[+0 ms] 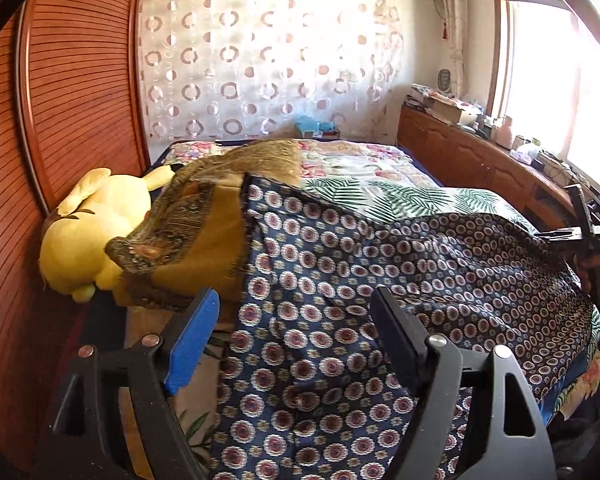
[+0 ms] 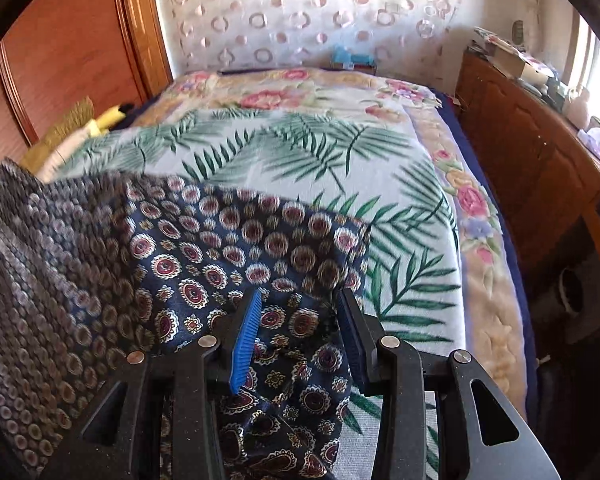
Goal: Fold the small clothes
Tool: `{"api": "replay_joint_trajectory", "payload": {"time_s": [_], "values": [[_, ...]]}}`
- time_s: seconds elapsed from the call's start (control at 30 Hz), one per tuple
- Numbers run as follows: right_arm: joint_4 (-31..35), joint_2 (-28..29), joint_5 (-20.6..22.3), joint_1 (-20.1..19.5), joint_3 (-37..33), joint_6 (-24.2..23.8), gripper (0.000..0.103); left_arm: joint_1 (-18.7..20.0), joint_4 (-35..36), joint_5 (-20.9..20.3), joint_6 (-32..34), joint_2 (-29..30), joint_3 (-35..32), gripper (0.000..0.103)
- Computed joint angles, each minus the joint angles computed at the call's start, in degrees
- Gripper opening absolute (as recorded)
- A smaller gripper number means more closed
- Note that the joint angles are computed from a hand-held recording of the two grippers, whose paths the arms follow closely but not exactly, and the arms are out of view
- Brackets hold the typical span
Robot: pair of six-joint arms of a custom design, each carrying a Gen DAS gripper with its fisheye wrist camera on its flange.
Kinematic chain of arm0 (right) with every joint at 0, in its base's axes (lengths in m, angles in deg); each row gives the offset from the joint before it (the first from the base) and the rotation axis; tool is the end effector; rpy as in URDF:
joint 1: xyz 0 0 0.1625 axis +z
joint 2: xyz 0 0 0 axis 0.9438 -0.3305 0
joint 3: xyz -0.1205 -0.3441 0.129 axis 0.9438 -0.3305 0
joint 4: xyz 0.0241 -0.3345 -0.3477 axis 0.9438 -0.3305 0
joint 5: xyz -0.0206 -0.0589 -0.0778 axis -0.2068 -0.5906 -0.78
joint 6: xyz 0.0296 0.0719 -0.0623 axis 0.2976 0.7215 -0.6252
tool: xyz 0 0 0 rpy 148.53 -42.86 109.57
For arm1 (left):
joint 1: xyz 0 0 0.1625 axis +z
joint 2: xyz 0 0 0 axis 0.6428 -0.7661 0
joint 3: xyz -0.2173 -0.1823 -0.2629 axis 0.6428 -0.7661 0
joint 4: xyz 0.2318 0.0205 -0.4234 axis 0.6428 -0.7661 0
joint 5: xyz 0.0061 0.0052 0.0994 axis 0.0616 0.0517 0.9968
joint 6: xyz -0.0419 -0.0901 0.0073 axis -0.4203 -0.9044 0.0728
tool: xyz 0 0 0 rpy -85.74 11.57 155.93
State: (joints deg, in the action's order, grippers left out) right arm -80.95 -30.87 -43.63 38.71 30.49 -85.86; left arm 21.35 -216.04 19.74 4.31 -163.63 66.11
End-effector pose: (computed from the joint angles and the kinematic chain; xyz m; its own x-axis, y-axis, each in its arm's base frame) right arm 0.2900 -0.6195 0.0998 -0.6390 -0.2663 0.7216 -0.5880 0.7740 -0.2351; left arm 0.0030 -0.4186 0.3881 -0.7345 0.0656 -0.6754 0.5727 0.5938 -0.5652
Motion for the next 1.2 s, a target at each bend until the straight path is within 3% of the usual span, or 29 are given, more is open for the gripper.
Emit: {"api": "replay_joint_trajectory", "payload": {"time_s": [0.3,0.4,0.57,0.67,0.77,0.83,0.9,1.2], "values": [[1.9,3.4,0.5,-1.1,-5.5,1.2,0.041,1.4,1.5,-1.5,-1.7,1.3,0.5,0.079],[0.7,3.9,1.5,-0.9,-5.7,-1.4,0.006,2.0,1.8,-1.6,-2.1,2.0,0.4,0.079],[-10.0,6.3,1.5,-0.2,-7.8,-7.1,0.004,2.3,2.2,-1.7,-2.1,2.0,0.6,0.079],[-19.4,9.0,-1.8,0.2,-10.1,-9.8,0.004,2.5,2.0,-1.9,-2.0,2.1,0.4,0.079],[-18.7,11.8,-6.0,0.3,-13.0,-10.3,0.011,2.6,1.5,-1.9,-1.5,2.6,0.0,0.079],[-17.5,13.3,-8.6,0.4,-14.0,-11.4,0.031,2.5,1.2,-1.9,-1.1,3.3,-0.7,0.079],[-17.3,13.1,-7.9,0.3,-13.2,-11.5,0.042,2.7,0.8,-2.3,-0.6,4.5,-1.8,0.079],[-11.9,5.8,-3.1,-1.0,-3.8,-6.7,0.045,3.9,-2.7,-2.7,2.6,13.5,-10.1,0.079]]}}
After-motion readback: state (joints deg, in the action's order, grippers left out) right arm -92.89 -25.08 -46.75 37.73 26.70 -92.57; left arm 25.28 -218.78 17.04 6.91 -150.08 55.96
